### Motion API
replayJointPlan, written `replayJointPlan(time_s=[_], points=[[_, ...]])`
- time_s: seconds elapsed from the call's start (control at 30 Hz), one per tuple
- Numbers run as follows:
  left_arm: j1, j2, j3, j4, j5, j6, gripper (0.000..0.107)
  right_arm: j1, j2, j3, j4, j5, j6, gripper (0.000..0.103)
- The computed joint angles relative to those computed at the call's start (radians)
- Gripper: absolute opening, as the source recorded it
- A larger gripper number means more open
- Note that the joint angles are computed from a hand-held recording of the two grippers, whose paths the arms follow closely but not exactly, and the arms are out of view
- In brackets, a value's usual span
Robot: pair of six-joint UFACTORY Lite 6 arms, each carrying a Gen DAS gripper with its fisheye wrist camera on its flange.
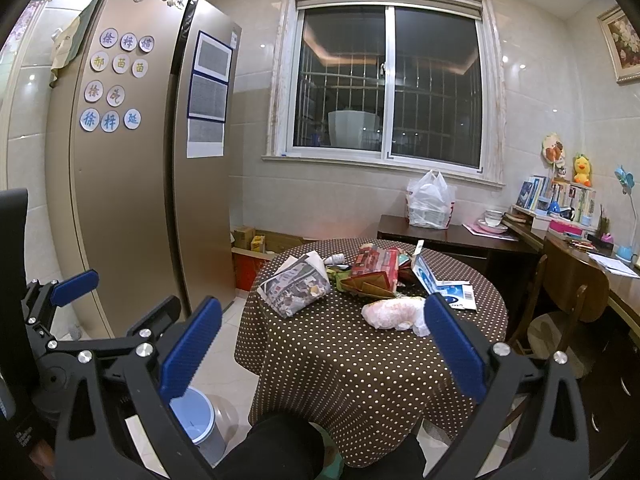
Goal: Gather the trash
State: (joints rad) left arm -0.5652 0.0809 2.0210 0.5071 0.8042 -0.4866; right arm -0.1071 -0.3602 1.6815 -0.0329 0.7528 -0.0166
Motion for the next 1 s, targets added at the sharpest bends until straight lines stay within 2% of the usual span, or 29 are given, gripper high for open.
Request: replayJointPlan(time_s=[1.0], points=[[0.024,-0.019,-0.051,-0.017,-0.027,0.02,0.098,0.029,0.008,-0.01,-0.038,-0.002,0.04,0.099]])
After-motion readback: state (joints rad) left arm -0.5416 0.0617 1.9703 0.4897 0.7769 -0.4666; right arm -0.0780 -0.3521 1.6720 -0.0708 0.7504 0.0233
